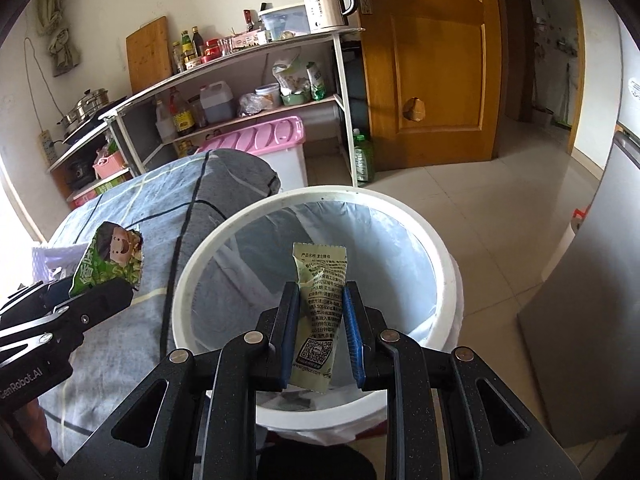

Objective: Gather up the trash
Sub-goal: 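Carry both wrappers over the white bin and open both tools to drop them, then move both tools back over the table toward the remaining trash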

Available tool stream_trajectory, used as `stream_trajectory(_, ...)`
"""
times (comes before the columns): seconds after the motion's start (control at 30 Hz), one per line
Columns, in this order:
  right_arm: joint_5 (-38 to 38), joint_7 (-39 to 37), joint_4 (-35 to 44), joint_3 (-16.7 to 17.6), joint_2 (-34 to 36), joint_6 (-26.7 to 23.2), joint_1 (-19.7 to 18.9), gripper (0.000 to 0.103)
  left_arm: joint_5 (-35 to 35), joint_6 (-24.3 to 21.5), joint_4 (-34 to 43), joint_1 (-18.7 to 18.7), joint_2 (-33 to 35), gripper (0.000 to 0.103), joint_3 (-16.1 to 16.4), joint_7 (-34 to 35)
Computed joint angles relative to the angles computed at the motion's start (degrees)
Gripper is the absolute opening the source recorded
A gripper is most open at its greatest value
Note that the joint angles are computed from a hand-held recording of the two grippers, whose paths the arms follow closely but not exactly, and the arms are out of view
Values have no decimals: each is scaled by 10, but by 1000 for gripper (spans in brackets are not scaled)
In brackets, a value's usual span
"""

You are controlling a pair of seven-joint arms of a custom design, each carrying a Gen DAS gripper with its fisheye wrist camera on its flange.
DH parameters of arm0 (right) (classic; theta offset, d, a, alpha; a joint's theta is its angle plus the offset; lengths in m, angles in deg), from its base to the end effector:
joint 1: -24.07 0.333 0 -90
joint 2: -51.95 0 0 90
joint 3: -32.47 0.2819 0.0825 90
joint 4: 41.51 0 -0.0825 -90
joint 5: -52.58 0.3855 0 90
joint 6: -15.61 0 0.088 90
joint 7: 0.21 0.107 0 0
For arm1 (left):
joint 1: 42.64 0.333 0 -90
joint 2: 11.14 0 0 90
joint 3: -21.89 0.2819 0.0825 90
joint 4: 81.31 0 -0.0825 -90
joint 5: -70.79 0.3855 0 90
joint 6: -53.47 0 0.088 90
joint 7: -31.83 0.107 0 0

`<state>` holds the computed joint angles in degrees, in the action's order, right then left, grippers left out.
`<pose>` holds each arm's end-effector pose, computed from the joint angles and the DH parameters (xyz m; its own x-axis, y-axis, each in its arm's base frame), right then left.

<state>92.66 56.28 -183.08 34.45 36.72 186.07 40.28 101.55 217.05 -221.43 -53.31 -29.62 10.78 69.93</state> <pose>0.4821 0.1120 0.4364 0.3102 -0.9400 -0.1421 -0.6917 -0.1206 -0.7121 0.4477 -0.2121 0.4625 0.0056 -0.9941 0.1085 -0.7074 -0.0807 -0.7022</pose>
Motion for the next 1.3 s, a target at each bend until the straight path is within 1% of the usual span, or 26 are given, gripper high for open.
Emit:
stream_trajectory(0.07, -6, -2, 7, -3, 11, -9, -4, 23, -3, -6, 17, -2, 24, 49, -3, 3)
stream_trajectory(0.17, -29, 11, 14, 4, 27, -17, -18, 24, -28, -4, 30, -14, 47, 49, 4, 22)
stream_trajectory(0.33, -27, 10, 20, -2, 37, -27, -21, 24, -31, -2, 41, -13, 64, 50, 2, 28)
stream_trajectory(0.47, -40, 21, 14, 3, 33, -21, -26, 25, -40, -1, 42, -14, 68, 53, 3, 35)
stream_trajectory(0.53, -31, 15, 12, -1, 29, -20, -23, 27, -41, -1, 41, -13, 66, 56, 2, 35)
stream_trajectory(0.57, -30, 16, 12, -1, 29, -17, -22, 33, -40, -1, 41, -12, 65, 60, 1, 33)
stream_trajectory(0.6, -24, 13, 11, -3, 28, -17, -21, 39, -38, -2, 40, -12, 63, 62, 0, 31)
stream_trajectory(0.7, -20, 14, 9, -4, 24, -16, -22, 41, -40, 2, 32, -12, 55, 62, 1, 30)
stream_trajectory(0.87, -16, 15, 0, -3, 9, -15, -20, 41, -36, 11, 14, -11, 32, 64, 2, 20)
stream_trajectory(1.0, -8, 11, -9, -4, -7, -15, -13, 41, -26, 13, -12, -6, -5, 65, 0, 2)
stream_trajectory(1.1, 7, -1, -16, -7, -21, -14, -1, 41, -19, 9, -36, 0, -37, 65, 0, -13)
stream_trajectory(1.2, 28, -20, -24, -11, -36, -11, 17, 42, 3, 4, -64, 15, -76, 65, -8, -40)
stream_trajectory(1.3, 50, -36, -28, -13, -46, -10, 35, 45, 7, -7, -96, 16, -116, 65, -4, -53)
